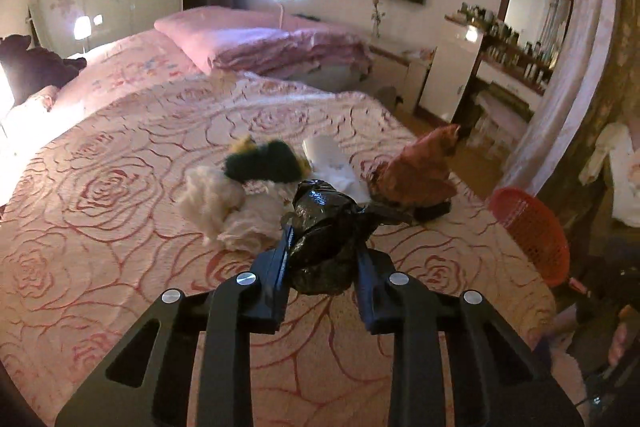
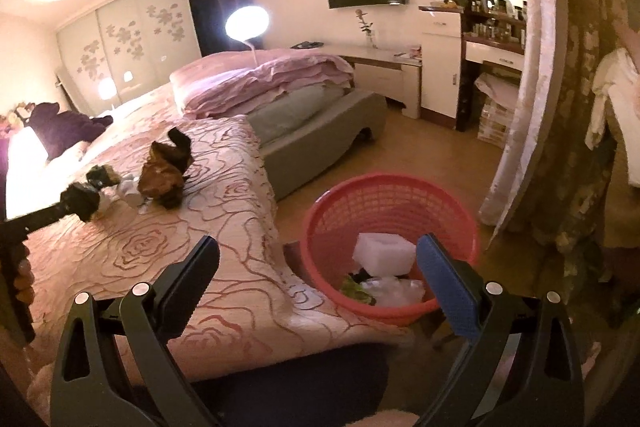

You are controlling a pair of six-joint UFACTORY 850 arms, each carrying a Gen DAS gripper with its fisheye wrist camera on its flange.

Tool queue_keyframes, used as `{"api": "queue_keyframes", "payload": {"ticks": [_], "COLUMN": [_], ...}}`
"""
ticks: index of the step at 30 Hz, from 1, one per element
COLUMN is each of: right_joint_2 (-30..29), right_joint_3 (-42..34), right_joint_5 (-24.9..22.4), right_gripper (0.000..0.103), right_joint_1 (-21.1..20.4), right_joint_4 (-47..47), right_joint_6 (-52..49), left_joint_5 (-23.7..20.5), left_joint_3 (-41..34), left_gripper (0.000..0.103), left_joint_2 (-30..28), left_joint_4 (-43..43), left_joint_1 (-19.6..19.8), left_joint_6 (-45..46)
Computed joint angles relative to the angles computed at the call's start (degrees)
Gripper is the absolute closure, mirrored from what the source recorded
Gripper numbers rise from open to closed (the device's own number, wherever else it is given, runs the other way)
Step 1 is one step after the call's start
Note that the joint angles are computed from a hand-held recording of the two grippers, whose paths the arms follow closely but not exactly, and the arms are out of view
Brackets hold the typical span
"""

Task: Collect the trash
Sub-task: 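Grasp the black plastic bag with the left tool and lift it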

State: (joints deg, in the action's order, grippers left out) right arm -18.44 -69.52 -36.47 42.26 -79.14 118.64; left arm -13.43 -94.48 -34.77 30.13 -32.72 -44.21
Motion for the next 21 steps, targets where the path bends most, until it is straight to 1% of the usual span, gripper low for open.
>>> {"api": "queue_keyframes", "payload": {"ticks": [1, 2, 4, 5, 7, 9, 13, 17, 21], "right_joint_2": [-0.2, -0.5, -1.2, -1.7, -2.8, -4.2, -8.5, -13.6, -20.0], "right_joint_3": [-0.3, -0.7, -2.1, -2.8, -4.8, -7.2, -13.8, -21.7, -31.2], "right_joint_5": [0.4, 0.7, 1.0, 1.2, 2.1, 3.5, 6.8, 10.0, 12.2], "right_gripper": [0.007, 0.007, 0.007, 0.007, 0.007, 0.007, 0.007, 0.007, 0.007], "right_joint_1": [0.0, 0.1, 0.3, 0.4, 0.3, 0.1, -0.5, -1.8, -3.3], "right_joint_4": [0.0, 0.1, 0.6, 0.8, 1.5, 2.2, 4.8, 12.3, 24.8], "right_joint_6": [-0.2, -0.5, -2.1, -2.8, -4.6, -6.5, -12.2, -20.4, -32.6], "left_joint_5": [0.4, 0.8, 0.6, 0.5, 0.3, -0.3, -0.5, -1.4, -2.2], "left_joint_3": [0.7, 1.8, 2.2, 2.9, 3.6, 4.4, 5.6, 6.6, 7.2], "left_gripper": [0.077, 0.077, 0.077, 0.077, 0.077, 0.077, 0.077, 0.077, 0.077], "left_joint_2": [0.6, 1.5, 2.1, 2.6, 3.2, 3.9, 5.0, 5.8, 6.0], "left_joint_4": [1.8, 5.6, 9.7, 13.3, 18.0, 23.9, 30.8, 36.8, 39.8], "left_joint_1": [0.0, -0.1, -0.3, -0.3, -0.3, -0.1, 0.7, 1.5, 2.4], "left_joint_6": [-1.9, -5.6, -9.7, -13.4, -18.3, -24.6, -32.4, -38.9, -42.6]}}
